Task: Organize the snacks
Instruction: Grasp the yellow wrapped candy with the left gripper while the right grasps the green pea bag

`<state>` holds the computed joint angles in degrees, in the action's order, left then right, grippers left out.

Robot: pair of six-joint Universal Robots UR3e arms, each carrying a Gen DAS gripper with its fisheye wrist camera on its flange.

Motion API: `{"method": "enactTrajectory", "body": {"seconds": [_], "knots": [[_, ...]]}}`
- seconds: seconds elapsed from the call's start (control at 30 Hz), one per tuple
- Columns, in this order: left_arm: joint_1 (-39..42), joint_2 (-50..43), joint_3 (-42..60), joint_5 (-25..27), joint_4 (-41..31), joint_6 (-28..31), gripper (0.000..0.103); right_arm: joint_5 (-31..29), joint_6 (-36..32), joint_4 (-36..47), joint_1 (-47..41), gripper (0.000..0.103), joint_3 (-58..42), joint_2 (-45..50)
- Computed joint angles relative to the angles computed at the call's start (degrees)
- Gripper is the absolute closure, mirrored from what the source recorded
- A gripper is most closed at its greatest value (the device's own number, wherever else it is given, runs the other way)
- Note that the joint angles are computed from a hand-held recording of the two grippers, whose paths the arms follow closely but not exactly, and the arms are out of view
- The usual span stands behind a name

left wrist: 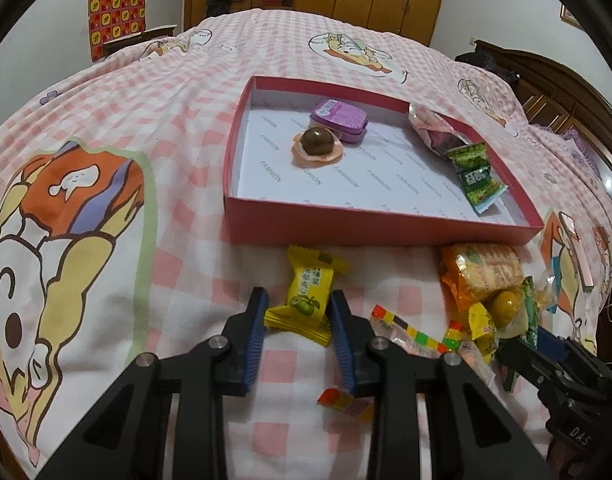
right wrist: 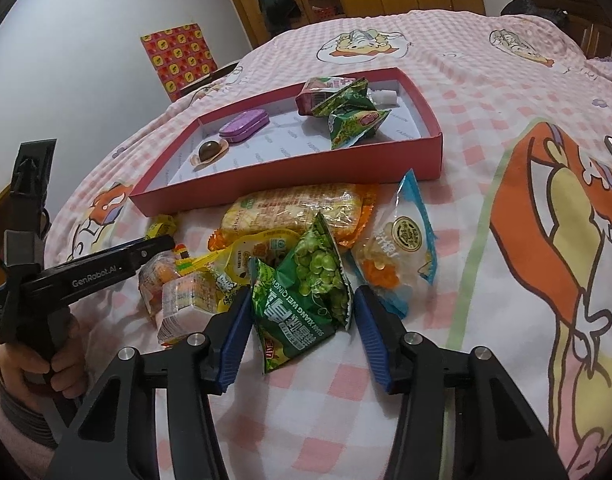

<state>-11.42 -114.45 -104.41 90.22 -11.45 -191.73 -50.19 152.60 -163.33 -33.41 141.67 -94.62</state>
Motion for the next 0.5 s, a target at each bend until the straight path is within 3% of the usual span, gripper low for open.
{"method": "enactTrajectory", "body": {"seconds": [0.5], "knots": [[0.23, 6.76, -4.98, -1.58, 0.90, -0.91, 0.071, 2.02, -5.77, 8.74, -1.46, 0.056, 0.57, -7.29]]}}
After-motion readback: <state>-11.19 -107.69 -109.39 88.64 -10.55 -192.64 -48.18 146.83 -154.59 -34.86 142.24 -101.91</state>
